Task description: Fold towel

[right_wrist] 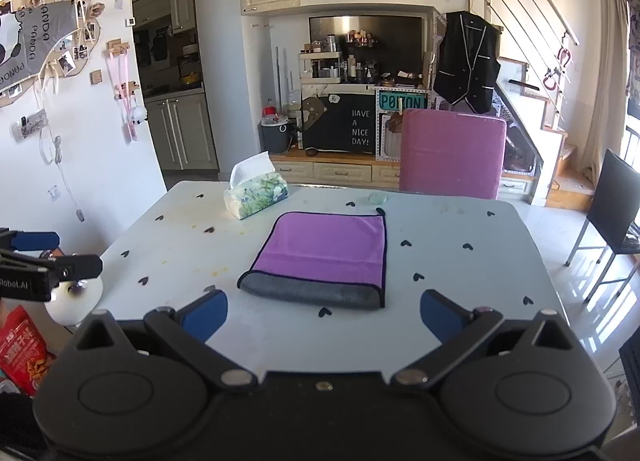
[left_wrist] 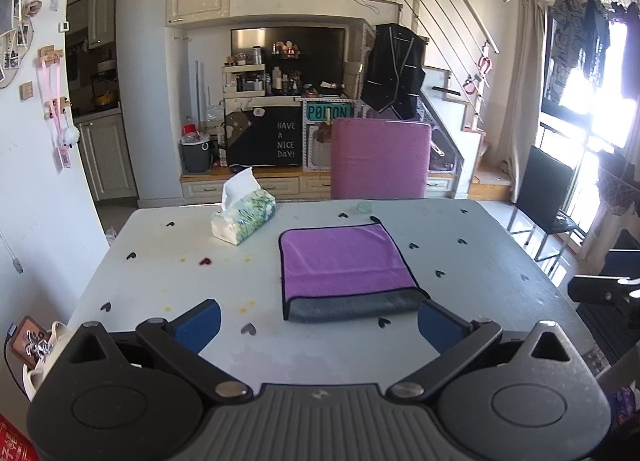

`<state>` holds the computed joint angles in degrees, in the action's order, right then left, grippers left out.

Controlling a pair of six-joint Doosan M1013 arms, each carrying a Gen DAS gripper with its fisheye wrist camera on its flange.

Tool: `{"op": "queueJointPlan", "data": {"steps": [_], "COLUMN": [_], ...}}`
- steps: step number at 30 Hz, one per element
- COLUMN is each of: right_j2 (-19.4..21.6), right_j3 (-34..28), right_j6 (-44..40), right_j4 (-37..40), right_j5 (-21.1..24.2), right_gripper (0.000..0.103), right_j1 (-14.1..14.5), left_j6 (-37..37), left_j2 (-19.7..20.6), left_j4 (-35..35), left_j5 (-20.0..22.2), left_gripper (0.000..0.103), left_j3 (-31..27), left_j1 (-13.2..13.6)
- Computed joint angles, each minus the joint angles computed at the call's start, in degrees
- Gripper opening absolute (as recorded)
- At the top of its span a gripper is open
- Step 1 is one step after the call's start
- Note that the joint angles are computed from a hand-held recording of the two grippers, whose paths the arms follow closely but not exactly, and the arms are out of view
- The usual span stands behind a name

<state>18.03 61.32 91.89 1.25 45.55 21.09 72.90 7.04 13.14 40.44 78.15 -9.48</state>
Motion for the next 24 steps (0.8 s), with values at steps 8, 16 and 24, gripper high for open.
{"op": "queueJointPlan", "data": {"steps": [8,16,24], "right_j2": [4.11,9.80,15.23], "right_j3": [-4.40,-10.53,-15.46], "right_j6": [-0.38,-1.20,-1.40], "right_j4": [-1.37,-0.38,1.64], "right_j5": [-0.80,0.75,1.21], "right_gripper": [0.103,0.103,0.103], "right_j1": [-0.25,-0.95,-1.99], "left_j6": [1.44,1.26,0.01], "left_j2": [4.43,9.68,14.82], "left_j4": [-1.20,-2.03,-0.70], "left_j5": [0.96,1.72,1.53], "left_gripper": [0.103,0.103,0.103], "left_j3": [-4.25,-8.59,-12.37], "left_j1": [0.96,1.93,2.23]}}
